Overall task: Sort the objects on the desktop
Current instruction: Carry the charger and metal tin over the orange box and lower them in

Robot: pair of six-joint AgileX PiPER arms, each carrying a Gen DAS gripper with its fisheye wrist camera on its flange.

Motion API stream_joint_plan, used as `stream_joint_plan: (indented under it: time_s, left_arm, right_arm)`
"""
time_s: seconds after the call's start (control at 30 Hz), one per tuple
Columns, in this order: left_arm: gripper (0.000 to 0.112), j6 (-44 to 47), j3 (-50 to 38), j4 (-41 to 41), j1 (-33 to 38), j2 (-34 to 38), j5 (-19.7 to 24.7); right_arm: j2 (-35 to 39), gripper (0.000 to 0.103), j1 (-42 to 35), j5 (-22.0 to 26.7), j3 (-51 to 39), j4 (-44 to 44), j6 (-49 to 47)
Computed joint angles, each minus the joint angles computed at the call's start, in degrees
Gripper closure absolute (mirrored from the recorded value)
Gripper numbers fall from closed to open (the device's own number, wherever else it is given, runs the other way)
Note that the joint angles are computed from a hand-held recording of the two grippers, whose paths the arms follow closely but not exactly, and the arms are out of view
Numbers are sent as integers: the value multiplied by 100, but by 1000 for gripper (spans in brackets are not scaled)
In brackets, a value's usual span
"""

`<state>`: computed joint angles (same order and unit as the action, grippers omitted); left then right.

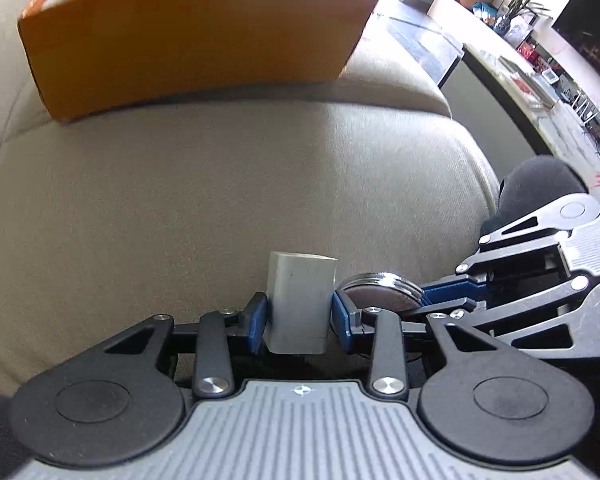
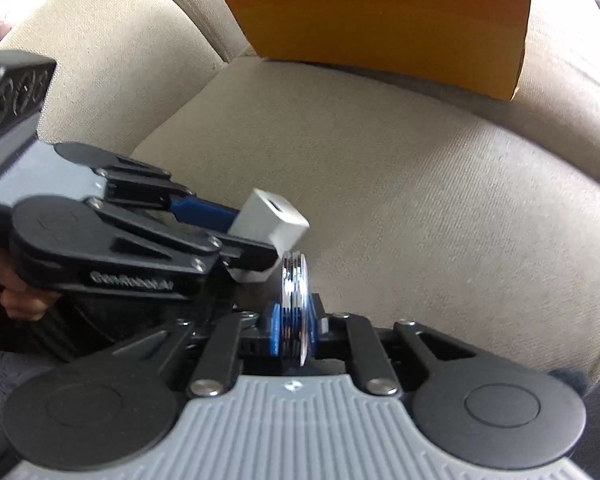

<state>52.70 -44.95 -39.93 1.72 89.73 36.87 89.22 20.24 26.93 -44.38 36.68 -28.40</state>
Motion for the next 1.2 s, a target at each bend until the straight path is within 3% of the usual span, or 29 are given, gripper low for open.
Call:
stream_joint_plan:
  time_s: [0.27,0.57,0.83,1.2]
  left_arm:
    - [73,-333,-877,379,33,-148,220]
    - [73,-244,-2359,165,125,273,638]
    - [73,-1037,-4320,595,39,1405,864]
    - [73,-2492,-7682,1585,-93,3851,1806]
  right_arm:
    - [-371,89,-556,323,-605,-638,227]
    - [-130,89,-1130,995,-2301,-1356,362]
    - [1166,89,-1182,1453,-4436,-1813,604]
    - [3320,89,-1187,2728,-7704,-2372,1144]
